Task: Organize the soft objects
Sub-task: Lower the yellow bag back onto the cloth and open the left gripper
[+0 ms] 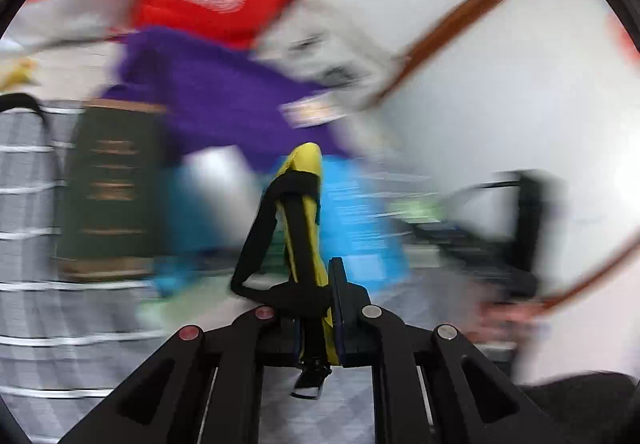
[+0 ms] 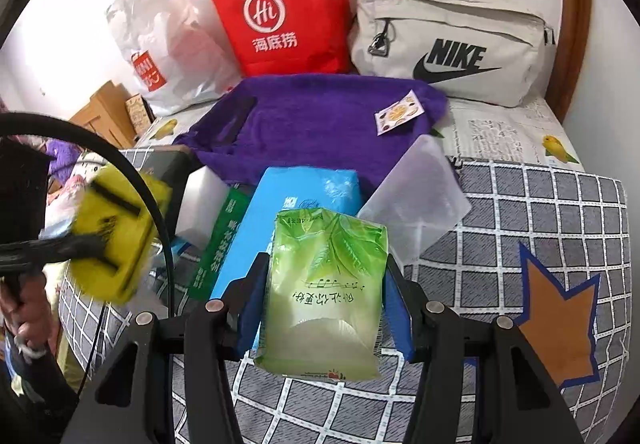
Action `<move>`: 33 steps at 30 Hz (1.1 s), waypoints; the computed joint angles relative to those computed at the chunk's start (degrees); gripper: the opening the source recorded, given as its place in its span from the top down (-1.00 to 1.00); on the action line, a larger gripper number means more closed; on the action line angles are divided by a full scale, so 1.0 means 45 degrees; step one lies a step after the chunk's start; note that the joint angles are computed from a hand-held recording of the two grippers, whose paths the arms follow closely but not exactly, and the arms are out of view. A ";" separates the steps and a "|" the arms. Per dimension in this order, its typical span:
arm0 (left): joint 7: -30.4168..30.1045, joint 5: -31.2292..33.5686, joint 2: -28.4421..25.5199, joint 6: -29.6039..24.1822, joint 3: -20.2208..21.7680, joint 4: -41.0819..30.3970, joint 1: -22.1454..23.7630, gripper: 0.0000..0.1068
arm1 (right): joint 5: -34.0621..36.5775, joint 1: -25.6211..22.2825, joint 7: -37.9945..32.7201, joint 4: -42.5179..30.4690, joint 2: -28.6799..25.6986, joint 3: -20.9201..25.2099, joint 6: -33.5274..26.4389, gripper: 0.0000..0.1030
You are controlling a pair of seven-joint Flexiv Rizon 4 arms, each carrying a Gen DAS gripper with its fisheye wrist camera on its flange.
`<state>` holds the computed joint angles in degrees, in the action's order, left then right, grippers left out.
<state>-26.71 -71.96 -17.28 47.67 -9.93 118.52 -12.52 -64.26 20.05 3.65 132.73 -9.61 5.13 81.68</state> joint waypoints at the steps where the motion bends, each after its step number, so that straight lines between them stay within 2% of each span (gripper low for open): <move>1: -0.0654 0.0822 -0.0208 0.0793 0.0101 -0.0140 -0.0167 0.80 | 0.0060 0.0018 -0.0056 -0.0021 -0.0028 0.0036 -0.0007 -0.03; 2: -0.0858 0.0814 -0.0296 0.0756 -0.0046 -0.0236 0.0021 0.80 | 0.0014 0.0044 -0.0036 -0.0042 -0.0054 0.0024 0.0014 -0.03; 3: -0.0737 -0.0023 -0.0345 -0.0110 -0.0383 -0.0340 0.0565 0.80 | 0.0019 0.0065 -0.0014 -0.0045 -0.0073 0.0026 0.0032 -0.03; 6: -0.0008 -0.2396 -0.0322 -0.3079 -0.0468 -0.0551 0.1343 0.80 | 0.0274 0.0110 -0.0078 -0.0025 -0.0121 0.0072 0.0010 -0.03; 8: -0.0044 -0.2744 -0.0382 -0.4406 -0.0337 -0.0806 0.1465 0.80 | 0.0515 0.0180 -0.0204 -0.0074 -0.0191 0.0089 -0.0054 -0.03; 12: 0.0063 -0.2501 -0.0102 -0.3395 -0.0098 -0.0882 0.0798 0.80 | -0.0016 0.0333 0.0132 -0.0142 -0.0250 -0.0116 0.0249 -0.03; 14: -0.0014 -0.2220 -0.0196 -0.3267 -0.0001 -0.0851 0.0577 0.80 | -0.0104 0.0384 0.0077 -0.0150 -0.0213 -0.0077 0.0182 -0.03; 18: -0.0971 -0.0768 -0.0619 -0.1853 -0.0008 -0.0716 0.0260 0.77 | 0.0022 0.0359 0.0001 -0.0086 -0.0206 -0.0006 0.0191 -0.03; 20: -0.1385 -0.0288 -0.0704 -0.1595 -0.0011 -0.0619 0.0289 0.52 | 0.0253 0.0365 -0.0130 -0.0060 -0.0206 0.0041 0.0107 -0.03; 22: -0.1473 -0.0006 -0.0539 -0.1012 -0.0014 -0.0416 0.0341 0.10 | 0.0308 0.0370 -0.0153 -0.0013 -0.0176 0.0019 0.0117 -0.03; 25: -0.0991 0.0111 0.0203 0.0686 0.0110 0.0205 0.0080 -0.24 | 0.0244 0.0352 -0.0081 0.0036 -0.0123 -0.0031 0.0094 -0.03; 27: -0.0144 0.0038 0.0637 0.2063 0.0043 0.0553 -0.0322 -0.26 | 0.0195 0.0318 -0.0008 0.0033 -0.0151 -0.0055 0.0158 -0.03; 29: 0.0546 0.0187 0.0932 0.2752 -0.0066 0.0833 -0.0580 -0.26 | 0.0327 0.0324 -0.0145 -0.0021 -0.0224 -0.0019 0.0126 -0.03; 33: 0.1263 0.1045 0.1026 0.1674 -0.0190 0.0985 -0.0632 -0.23 | 0.0426 0.0397 -0.0277 -0.0063 -0.0280 -0.0046 0.0166 -0.03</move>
